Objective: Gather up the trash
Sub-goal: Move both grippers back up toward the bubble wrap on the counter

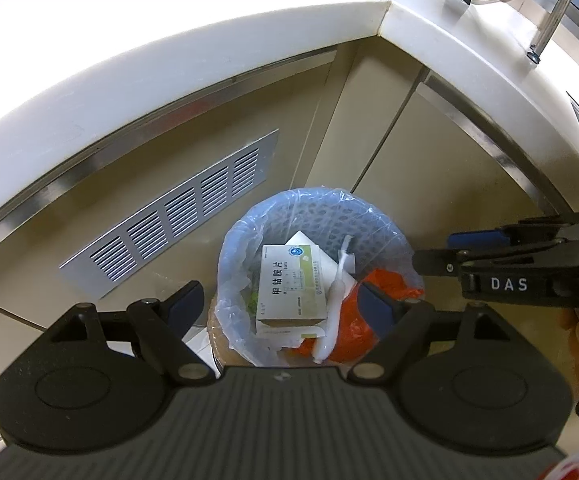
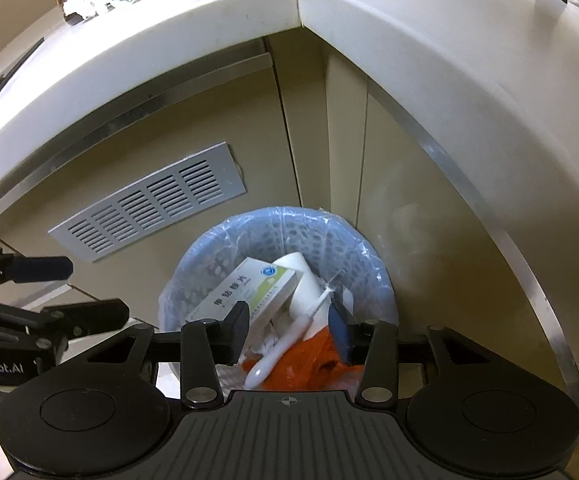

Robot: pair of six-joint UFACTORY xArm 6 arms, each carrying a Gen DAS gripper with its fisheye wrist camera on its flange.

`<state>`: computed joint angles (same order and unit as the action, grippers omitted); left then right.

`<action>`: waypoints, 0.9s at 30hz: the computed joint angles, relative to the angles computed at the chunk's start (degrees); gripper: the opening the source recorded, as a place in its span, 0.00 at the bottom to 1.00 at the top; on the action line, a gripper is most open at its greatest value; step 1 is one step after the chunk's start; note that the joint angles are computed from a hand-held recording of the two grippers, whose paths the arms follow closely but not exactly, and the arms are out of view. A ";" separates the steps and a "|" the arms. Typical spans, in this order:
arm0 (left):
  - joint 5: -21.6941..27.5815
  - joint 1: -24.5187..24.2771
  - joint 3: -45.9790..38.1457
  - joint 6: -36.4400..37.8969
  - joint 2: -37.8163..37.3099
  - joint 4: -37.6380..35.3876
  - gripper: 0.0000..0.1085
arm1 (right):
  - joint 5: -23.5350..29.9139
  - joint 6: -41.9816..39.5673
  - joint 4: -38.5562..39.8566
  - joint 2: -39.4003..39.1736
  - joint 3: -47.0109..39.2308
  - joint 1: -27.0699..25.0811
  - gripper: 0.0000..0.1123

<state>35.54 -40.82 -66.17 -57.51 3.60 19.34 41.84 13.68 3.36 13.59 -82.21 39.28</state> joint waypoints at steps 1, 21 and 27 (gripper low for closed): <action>-0.10 0.02 0.19 -0.09 -0.16 0.12 0.75 | 0.11 0.03 -0.13 -0.20 0.19 0.00 0.40; -1.98 -0.39 -0.41 1.22 -4.36 5.71 0.75 | -3.24 0.19 -1.76 -8.31 3.61 1.41 0.40; -3.16 -0.47 -3.23 3.18 -5.35 8.41 0.75 | -8.68 2.37 -6.61 -11.81 4.60 1.93 0.40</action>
<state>32.38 -41.29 -69.40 -54.33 -1.74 27.75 33.16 16.05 -3.26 1.78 -77.61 41.21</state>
